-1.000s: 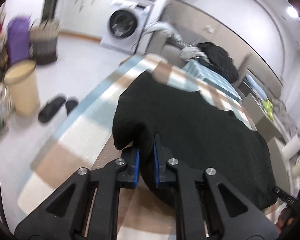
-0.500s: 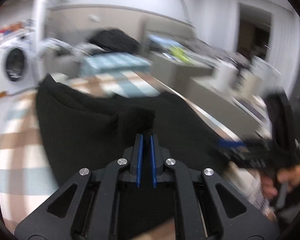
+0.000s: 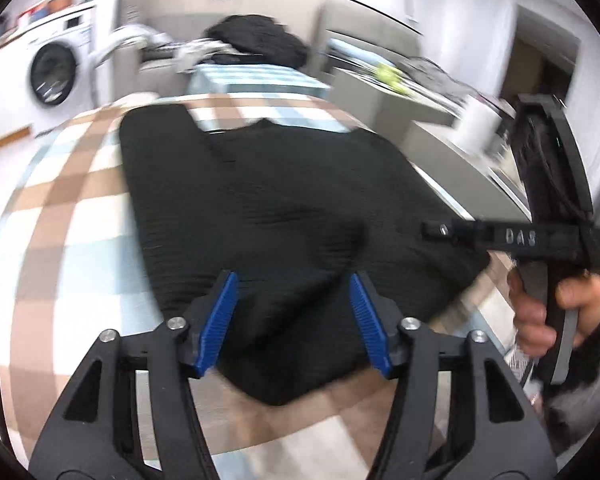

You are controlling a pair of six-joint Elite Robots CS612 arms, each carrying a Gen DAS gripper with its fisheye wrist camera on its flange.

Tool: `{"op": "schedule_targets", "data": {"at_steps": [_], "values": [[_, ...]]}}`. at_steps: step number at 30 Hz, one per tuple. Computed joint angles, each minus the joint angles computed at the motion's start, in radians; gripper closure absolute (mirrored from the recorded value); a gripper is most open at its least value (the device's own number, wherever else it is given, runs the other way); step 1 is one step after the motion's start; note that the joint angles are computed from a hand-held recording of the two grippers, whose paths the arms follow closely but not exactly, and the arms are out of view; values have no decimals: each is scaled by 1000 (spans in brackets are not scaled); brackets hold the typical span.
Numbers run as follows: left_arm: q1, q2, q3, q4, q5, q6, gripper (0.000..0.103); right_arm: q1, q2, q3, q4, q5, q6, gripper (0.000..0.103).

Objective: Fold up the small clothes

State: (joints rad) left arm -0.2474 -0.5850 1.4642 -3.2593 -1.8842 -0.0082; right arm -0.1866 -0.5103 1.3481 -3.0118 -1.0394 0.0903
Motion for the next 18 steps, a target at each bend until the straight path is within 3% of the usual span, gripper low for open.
{"op": "schedule_targets", "data": {"at_steps": [4, 7, 9, 10, 11, 12, 14, 16, 18], "values": [[30, 7, -16, 12, 40, -101, 42, 20, 44, -81, 76, 32, 1, 45], [46, 8, -20, 27, 68, -120, 41, 33, 68, -123, 89, 19, 19, 46], [54, 11, -25, 37, 66, -127, 41, 43, 78, -141, 75, -5, 24, 62], [58, 12, -28, 39, 62, -133, 41, 48, 83, -155, 92, -12, 17, 84], [63, 13, -31, 39, 62, -140, 41, 51, 84, -163, 118, -13, 2, 92], [63, 15, -32, 38, 63, -143, 41, 50, 80, -160, 116, -12, -4, 93], [65, 16, -38, 32, 60, -150, 41, 42, 58, -117, 17, 40, -7, 94], [67, 13, -37, 22, 65, -153, 41, 22, 18, -37, -157, 126, 9, 94], [68, 14, -44, 22, 63, -152, 40, 13, -21, 37, -245, 113, -1, 94]]}}
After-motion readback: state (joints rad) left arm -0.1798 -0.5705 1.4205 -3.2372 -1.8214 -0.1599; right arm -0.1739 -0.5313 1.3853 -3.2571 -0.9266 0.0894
